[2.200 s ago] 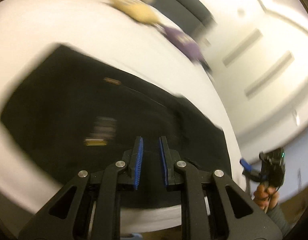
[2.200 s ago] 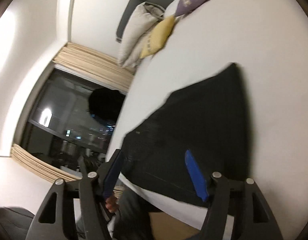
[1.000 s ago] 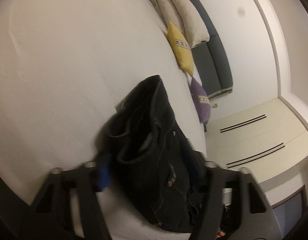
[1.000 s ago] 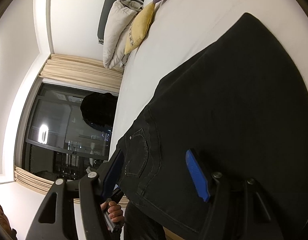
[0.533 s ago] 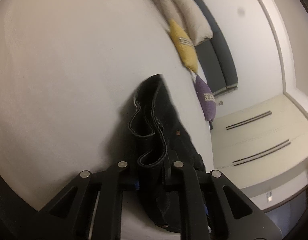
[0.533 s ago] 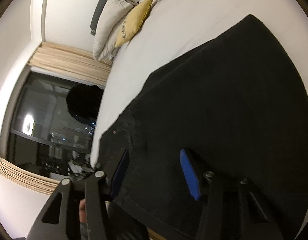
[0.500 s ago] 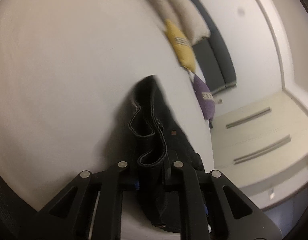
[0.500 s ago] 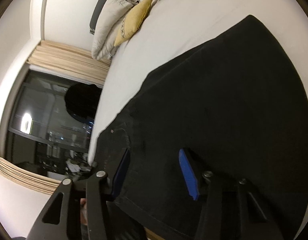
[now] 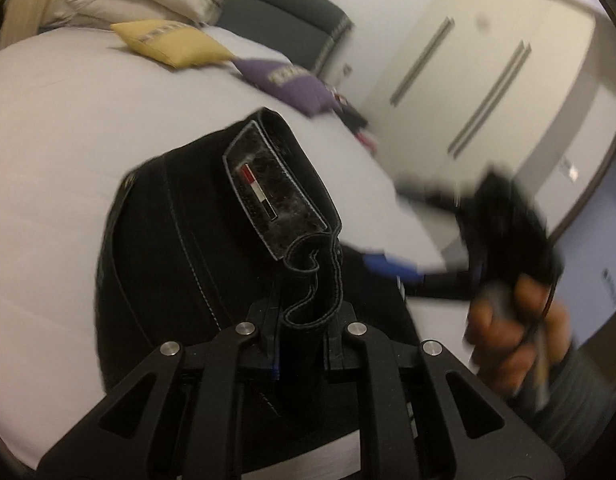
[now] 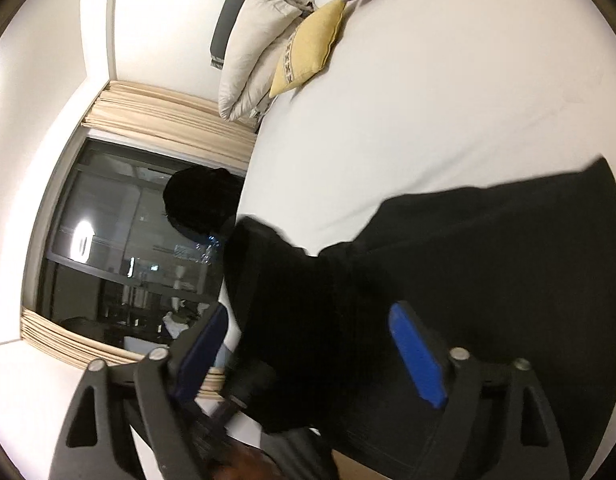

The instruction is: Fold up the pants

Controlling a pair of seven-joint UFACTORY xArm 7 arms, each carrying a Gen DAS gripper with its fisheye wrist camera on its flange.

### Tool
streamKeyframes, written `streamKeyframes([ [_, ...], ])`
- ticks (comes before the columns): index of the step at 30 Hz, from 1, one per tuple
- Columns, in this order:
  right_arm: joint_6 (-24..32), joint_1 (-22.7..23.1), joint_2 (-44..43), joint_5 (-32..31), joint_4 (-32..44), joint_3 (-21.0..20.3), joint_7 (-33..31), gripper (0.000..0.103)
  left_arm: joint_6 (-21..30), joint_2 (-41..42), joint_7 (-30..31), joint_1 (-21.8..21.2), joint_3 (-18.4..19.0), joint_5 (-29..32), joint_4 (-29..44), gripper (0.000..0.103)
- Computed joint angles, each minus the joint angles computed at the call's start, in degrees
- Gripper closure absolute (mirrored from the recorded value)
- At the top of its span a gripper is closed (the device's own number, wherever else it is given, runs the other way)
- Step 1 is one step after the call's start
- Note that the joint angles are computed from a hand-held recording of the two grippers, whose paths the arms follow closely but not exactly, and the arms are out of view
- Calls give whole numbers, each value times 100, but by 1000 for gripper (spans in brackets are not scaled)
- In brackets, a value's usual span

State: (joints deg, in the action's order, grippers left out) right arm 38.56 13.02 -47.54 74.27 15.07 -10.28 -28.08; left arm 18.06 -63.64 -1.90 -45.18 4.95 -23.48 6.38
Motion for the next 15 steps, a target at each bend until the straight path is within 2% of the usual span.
streamKeyframes([
  [4, 200, 47, 515, 5, 304, -159, -203, 17, -224, 450, 3, -113, -183, 120, 109, 92],
  [10, 750, 73, 1315, -73, 915, 105, -468, 17, -541, 1000, -101, -59, -508, 420, 274, 91],
  [11, 813, 62, 1449, -195, 1052, 204, -442, 17, -535, 1059, -155, -23, -628, 507, 307, 91],
  [15, 1085, -16, 2019, -836, 1565, 468, -226, 18, -754, 1476, -175, -188, -637, 674, 409, 91],
])
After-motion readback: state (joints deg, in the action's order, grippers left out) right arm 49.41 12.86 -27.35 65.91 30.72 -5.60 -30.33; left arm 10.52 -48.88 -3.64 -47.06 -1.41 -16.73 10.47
